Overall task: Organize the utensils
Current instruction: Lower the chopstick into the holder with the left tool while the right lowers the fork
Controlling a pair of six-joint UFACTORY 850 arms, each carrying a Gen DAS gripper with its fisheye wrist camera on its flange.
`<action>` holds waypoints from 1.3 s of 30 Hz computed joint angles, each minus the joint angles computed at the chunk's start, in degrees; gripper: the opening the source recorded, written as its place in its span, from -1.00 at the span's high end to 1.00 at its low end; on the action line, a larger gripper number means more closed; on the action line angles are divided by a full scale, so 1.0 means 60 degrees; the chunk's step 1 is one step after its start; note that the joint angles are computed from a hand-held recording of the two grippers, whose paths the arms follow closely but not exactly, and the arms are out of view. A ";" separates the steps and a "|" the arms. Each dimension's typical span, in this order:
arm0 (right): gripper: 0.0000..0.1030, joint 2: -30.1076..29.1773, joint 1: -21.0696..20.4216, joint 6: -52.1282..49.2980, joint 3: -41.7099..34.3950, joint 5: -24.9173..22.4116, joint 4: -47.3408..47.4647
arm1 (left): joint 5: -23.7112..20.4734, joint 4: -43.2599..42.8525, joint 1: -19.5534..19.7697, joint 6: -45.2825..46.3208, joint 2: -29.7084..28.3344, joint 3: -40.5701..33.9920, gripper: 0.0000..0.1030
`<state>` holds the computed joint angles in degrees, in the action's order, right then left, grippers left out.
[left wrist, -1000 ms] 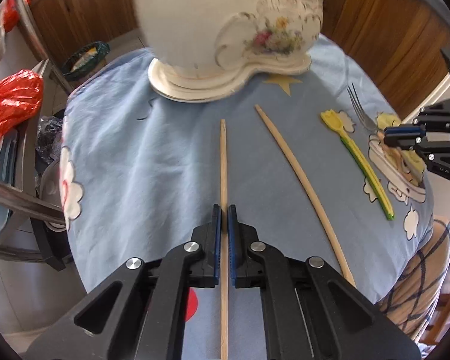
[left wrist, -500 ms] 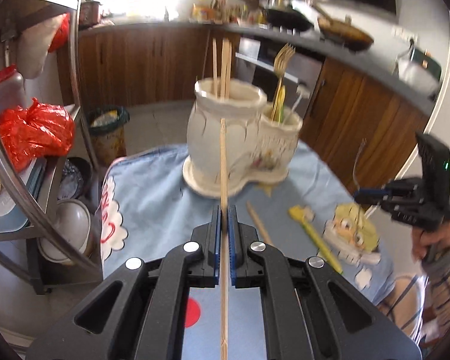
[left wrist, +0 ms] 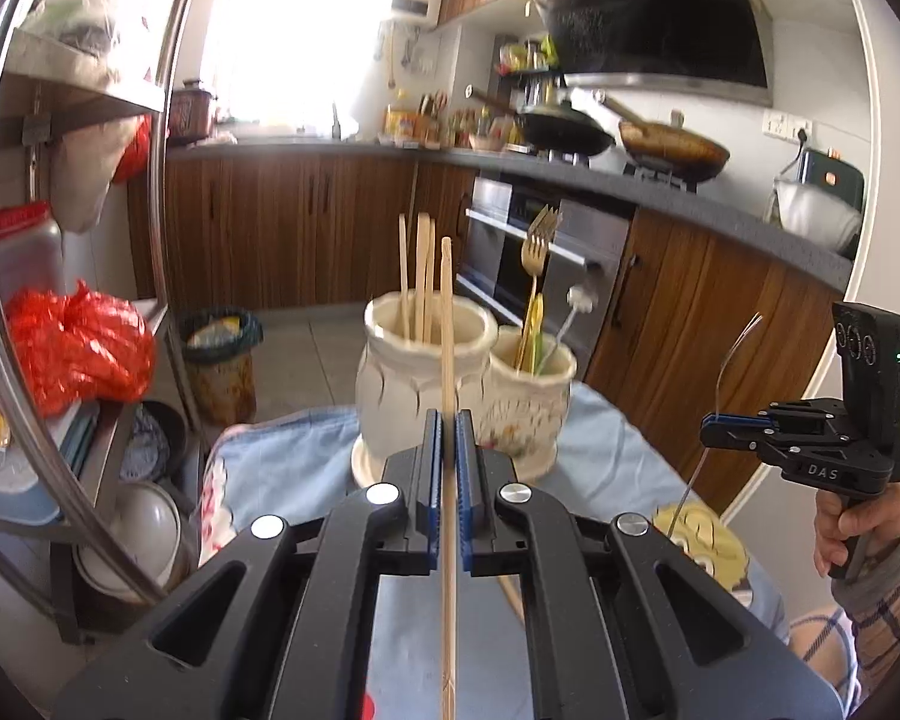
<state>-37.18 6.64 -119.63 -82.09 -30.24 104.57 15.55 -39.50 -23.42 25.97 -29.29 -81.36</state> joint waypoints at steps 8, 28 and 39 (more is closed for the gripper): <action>0.88 -0.0052 0.0042 -0.0661 -0.0625 -0.0731 0.1022 | 0.0483 0.1865 0.0244 -0.2187 -0.0365 -0.0749 0.92; 0.88 -0.1491 0.0436 -0.0270 -0.3255 -0.0819 0.1012 | 0.2269 0.3664 0.0642 -0.4625 -0.1636 -0.2527 0.92; 0.88 -0.2229 0.0710 0.0140 -0.4247 0.0030 0.0528 | 0.3290 0.2331 0.0470 -0.3160 -0.2962 -0.4026 0.92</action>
<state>-50.55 10.90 -118.79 -107.57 -30.06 107.74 35.29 -25.51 -20.60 7.00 -47.06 -105.52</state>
